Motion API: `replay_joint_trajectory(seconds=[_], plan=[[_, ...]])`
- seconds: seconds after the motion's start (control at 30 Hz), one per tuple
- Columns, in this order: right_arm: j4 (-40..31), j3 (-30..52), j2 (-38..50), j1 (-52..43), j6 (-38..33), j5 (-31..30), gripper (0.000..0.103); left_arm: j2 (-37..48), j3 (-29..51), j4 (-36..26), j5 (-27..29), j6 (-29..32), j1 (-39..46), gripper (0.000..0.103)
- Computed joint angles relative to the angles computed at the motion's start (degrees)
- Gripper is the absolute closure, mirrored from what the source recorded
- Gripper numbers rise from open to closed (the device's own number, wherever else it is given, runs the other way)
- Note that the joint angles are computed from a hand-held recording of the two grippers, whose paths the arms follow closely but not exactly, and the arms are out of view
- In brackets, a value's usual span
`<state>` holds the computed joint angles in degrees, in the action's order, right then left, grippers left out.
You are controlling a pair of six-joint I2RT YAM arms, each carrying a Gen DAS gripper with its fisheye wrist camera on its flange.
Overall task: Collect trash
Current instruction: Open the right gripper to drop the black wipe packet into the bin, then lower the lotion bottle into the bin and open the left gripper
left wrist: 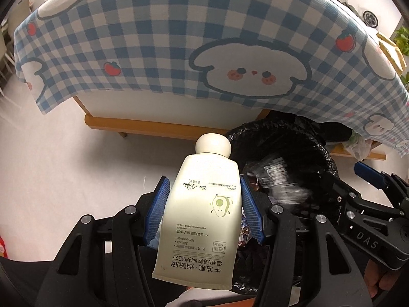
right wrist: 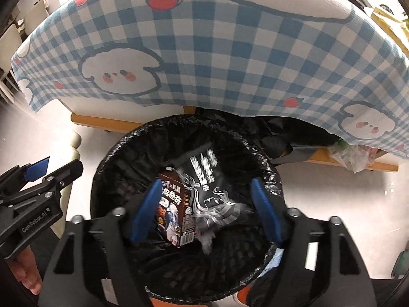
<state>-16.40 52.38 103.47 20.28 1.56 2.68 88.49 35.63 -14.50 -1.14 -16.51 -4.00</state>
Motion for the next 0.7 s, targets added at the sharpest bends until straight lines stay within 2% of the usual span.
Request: replay_joint_trajectory(seconds=[0.17,0.3,0.7], plan=[[1.35,-1.87,-2.74,-2.68,-1.13,-0.74,0.011,0.81,1.3,-0.36,-0.48,-1.57,-2.67,0.048],[1.72,-2.75,-4.39,-6.11,-2.21,-1.69,0.008,2.44,2.81,-0.5,-1.14,-3.25,-5.68,0.048],[2.04,-3.66,-5.87,-15.98,-4.51,-3.63,0.007,8.51,8.84,-0.86,-3.11,-6.98,-15.08,0.048]])
